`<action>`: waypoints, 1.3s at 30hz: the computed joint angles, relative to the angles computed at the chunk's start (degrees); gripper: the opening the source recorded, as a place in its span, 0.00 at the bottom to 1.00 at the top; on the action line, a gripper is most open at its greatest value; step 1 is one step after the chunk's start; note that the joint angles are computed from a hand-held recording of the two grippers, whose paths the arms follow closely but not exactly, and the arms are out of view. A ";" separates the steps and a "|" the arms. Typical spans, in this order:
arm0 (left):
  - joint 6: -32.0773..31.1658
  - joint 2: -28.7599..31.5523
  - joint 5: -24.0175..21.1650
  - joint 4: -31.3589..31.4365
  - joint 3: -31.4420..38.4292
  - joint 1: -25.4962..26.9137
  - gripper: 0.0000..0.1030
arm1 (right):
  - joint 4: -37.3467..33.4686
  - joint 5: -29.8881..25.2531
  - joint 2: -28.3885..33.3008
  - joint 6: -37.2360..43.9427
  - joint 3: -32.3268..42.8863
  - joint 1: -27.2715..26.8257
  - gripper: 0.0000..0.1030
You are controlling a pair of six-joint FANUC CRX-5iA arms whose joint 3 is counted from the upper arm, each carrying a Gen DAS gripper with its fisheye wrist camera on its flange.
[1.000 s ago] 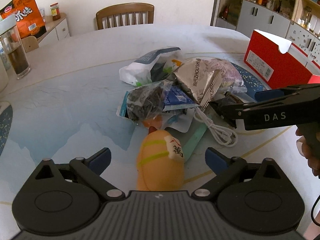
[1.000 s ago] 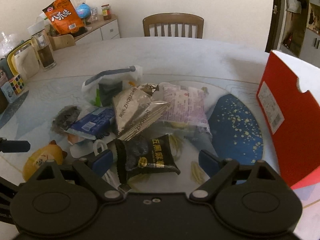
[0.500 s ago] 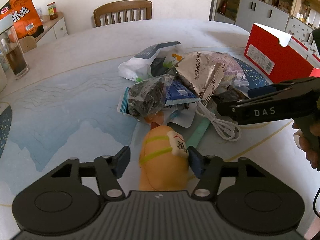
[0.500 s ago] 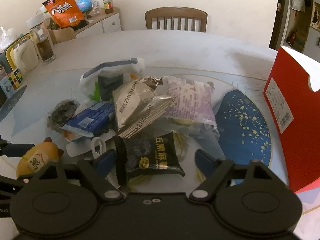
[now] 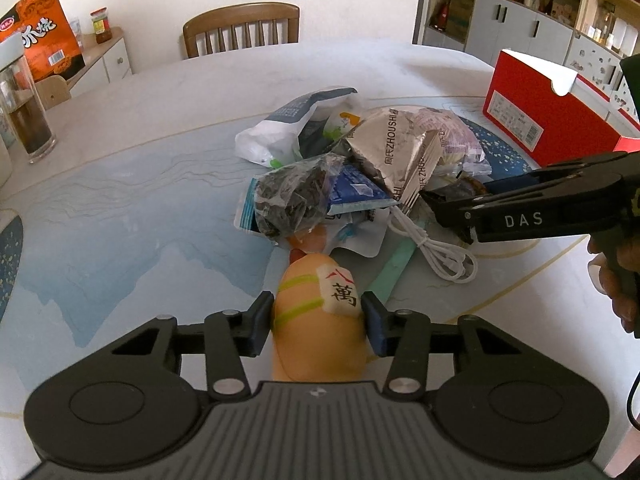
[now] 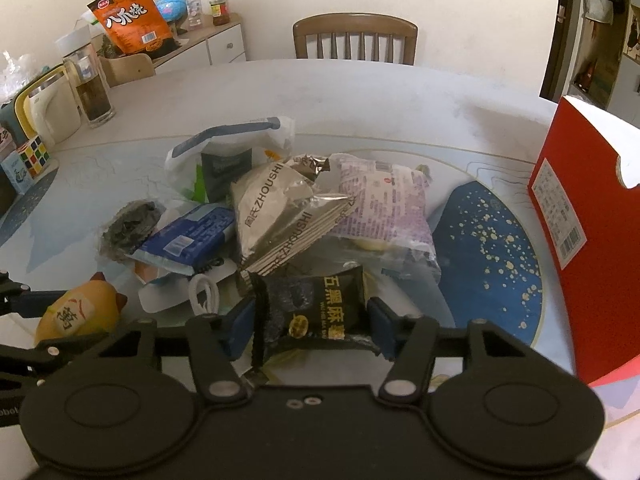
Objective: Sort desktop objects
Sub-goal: 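Grasp the yellow lucky-cat figurine with the left gripper while the right gripper grasps the black snack bag, then carry the figurine and black snack bag with both grippers over the red shoebox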
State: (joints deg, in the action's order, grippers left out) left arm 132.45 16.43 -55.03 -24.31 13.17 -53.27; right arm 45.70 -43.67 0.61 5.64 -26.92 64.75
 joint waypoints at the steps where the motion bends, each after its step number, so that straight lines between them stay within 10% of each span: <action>1: 0.12 0.02 -0.12 -0.21 0.07 -0.07 0.44 | 0.16 -0.25 -0.09 -0.25 -0.10 0.15 0.56; 39: 1.30 -1.76 -1.93 -3.94 9.44 -2.82 0.44 | 4.62 -8.78 -16.15 -7.73 -4.62 6.06 0.53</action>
State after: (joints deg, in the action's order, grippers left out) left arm 133.75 14.67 -56.96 -28.25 22.61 -56.08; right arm 50.32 -52.44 -15.54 -2.09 -31.54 70.80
